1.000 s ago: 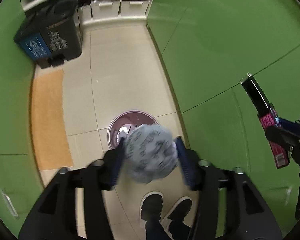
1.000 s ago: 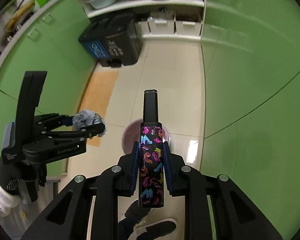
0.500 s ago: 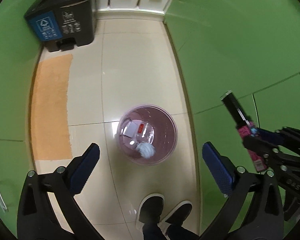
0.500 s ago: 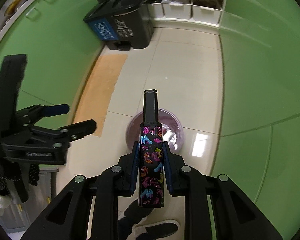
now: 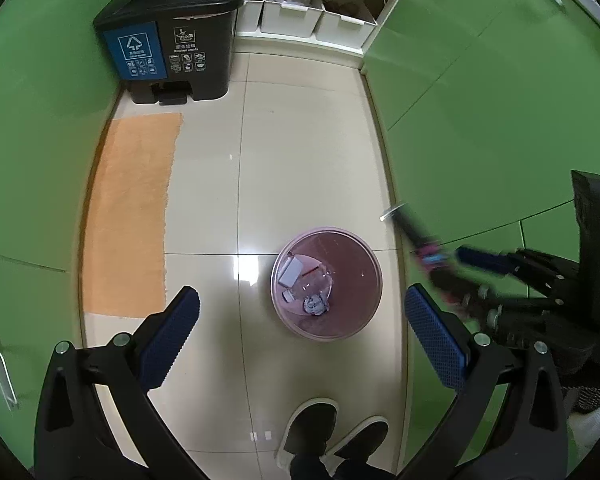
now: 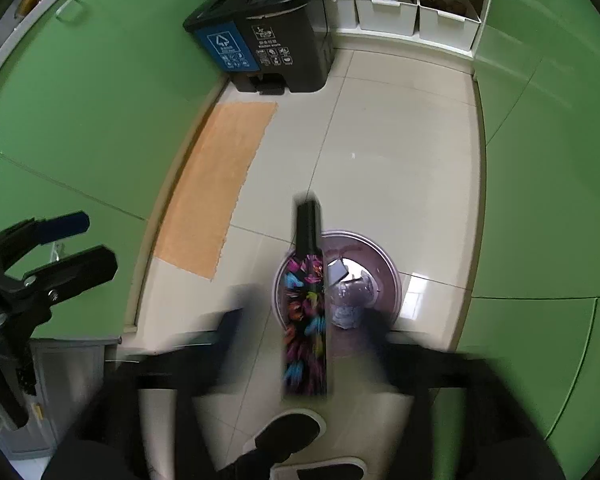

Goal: Collect trash
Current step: 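Open the right tool over the pink basin to drop the stick case, then move both open tools back up over the counter mat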

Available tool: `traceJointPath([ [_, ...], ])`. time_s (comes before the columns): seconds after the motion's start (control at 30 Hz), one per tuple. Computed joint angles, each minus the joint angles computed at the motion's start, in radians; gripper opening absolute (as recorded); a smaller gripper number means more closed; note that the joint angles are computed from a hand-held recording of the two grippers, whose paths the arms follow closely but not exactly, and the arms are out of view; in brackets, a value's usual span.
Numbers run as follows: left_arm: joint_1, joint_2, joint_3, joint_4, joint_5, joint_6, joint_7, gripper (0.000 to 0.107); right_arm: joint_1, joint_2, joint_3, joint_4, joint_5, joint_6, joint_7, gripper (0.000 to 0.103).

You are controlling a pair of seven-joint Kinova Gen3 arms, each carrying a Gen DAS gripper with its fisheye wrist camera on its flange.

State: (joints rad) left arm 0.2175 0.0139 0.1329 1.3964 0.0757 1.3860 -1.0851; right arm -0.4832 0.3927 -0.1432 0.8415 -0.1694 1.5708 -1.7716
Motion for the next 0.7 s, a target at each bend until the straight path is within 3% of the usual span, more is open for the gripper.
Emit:
traceJointPath([
  [0.03,0.001,-0.002,0.001,0.001,-0.001,0.0,0.004,0.1,0.005,-0.01,0.0,0.014,-0.008,-0.013,-0.002,0.098],
  [0.27,0.013,0.005,0.01,-0.034,-0.002,0.018,0.018,0.1,-0.021,-0.011,0.013,-0.019,0.042,0.047,-0.034,0.098],
  [0.43,0.037,0.024,0.024,-0.129,-0.006,0.078,0.039,0.1,-0.007,-0.043,0.021,-0.06,0.05,0.113,-0.062,0.098],
  [0.53,0.071,0.049,0.031,-0.237,-0.014,0.153,0.058,0.1,0.001,-0.055,0.024,-0.138,0.057,0.194,-0.08,0.098],
  [0.7,0.121,0.098,0.081,-0.468,-0.058,0.291,0.099,0.1,-0.001,-0.066,0.049,-0.37,0.062,0.366,-0.129,0.098],
])
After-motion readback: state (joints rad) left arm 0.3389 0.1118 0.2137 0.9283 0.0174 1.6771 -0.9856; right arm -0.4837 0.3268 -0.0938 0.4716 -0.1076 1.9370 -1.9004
